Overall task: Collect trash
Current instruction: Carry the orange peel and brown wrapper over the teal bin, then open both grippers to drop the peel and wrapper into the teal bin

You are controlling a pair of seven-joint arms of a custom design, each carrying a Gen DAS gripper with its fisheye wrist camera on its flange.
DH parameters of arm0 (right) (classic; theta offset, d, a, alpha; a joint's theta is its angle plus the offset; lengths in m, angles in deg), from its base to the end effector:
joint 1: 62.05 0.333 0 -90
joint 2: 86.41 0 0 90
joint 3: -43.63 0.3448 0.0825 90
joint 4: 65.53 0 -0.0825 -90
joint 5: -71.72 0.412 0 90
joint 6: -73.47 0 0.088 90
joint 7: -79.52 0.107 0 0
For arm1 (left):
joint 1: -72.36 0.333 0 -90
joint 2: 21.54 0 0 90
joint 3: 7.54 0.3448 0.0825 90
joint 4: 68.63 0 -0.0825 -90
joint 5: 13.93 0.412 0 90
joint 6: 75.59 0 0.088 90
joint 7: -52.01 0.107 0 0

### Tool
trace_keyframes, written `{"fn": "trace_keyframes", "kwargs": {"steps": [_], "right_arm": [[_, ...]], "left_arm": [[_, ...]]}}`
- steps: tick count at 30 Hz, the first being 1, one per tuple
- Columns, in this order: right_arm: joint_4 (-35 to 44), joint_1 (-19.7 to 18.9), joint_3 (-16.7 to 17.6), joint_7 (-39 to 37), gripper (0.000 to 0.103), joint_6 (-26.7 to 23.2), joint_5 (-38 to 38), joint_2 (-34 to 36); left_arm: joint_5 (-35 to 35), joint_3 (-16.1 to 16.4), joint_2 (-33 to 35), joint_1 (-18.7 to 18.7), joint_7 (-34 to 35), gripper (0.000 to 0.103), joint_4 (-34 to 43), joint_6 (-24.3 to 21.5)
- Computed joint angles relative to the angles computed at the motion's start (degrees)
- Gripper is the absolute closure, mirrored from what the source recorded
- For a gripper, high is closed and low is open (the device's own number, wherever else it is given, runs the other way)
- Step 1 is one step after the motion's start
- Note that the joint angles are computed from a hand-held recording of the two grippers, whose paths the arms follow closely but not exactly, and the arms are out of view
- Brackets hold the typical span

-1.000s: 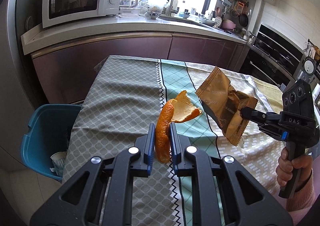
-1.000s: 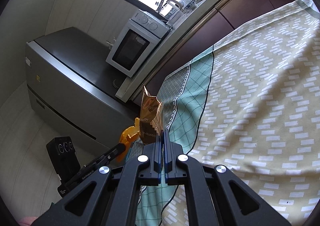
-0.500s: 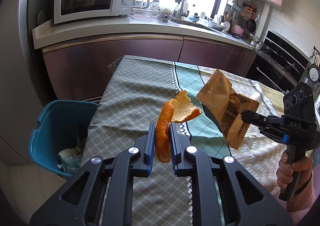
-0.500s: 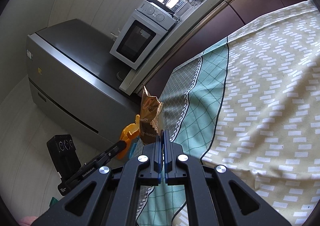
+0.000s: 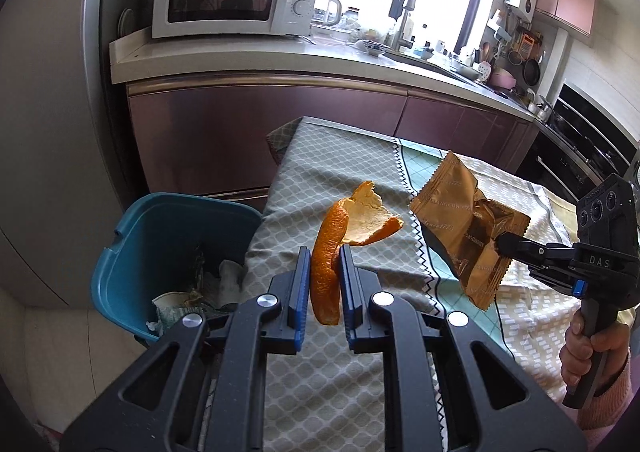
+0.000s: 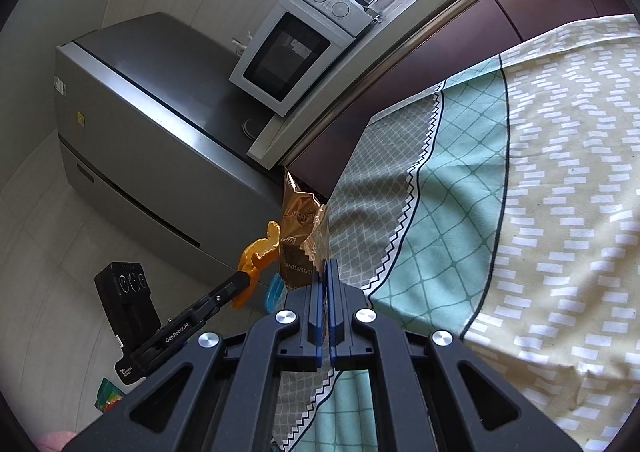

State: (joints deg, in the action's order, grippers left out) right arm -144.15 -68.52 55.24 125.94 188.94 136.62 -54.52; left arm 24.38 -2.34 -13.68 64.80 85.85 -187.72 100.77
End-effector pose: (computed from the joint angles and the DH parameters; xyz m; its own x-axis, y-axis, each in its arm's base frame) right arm 0.7709 0.0862 0.4599 0.4327 -0.4719 -0.7682 -0.8740 -0.0107 -0.4857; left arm 0.6329 -0.0785 0.4645 0.1852 -0.9620 0.2005 -0.6115 -0.2726 -0.7428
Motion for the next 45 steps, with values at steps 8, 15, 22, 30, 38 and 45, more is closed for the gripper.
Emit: {"fn": "trace_keyframes", "kwargs": {"steps": [8,15,22,30,38,45], "right_arm": [[5.0,2.6,1.3,1.8,0.102,-1.6,-3.6,2.9],[10.0,4.9,2.8,3.8,0.102,-3.0,-7.2,5.9],[14.4,7.3,3.9,6.3,0.102,-3.5,-10.6,8.7],[18.7,9.6,4.9,9.4,0.102,-2.4,-13.8,11.6],[21.7,11.4,5.3,12.9,0.101,-1.3,-17.2,13.8],[23.8,12.9,5.6,15.2,0.101,-0.7,-19.7,15.8]], "left_arm": [[6.9,0.8,-2.7,3.6,-8.1,0.088,-2.9,-1.2],[10.5,-1.5,-4.1,9.1,-12.0,0.088,-4.4,-2.8],[9.5,-2.1,-3.4,12.2,-11.8,0.088,-4.9,-3.0],[7.1,-0.4,-0.9,12.0,-10.7,0.088,-3.7,-3.0],[3.6,2.0,1.7,9.9,-9.1,0.088,-2.1,-3.1],[-1.2,3.6,3.7,8.0,-5.9,0.088,-1.2,-3.7]]}}
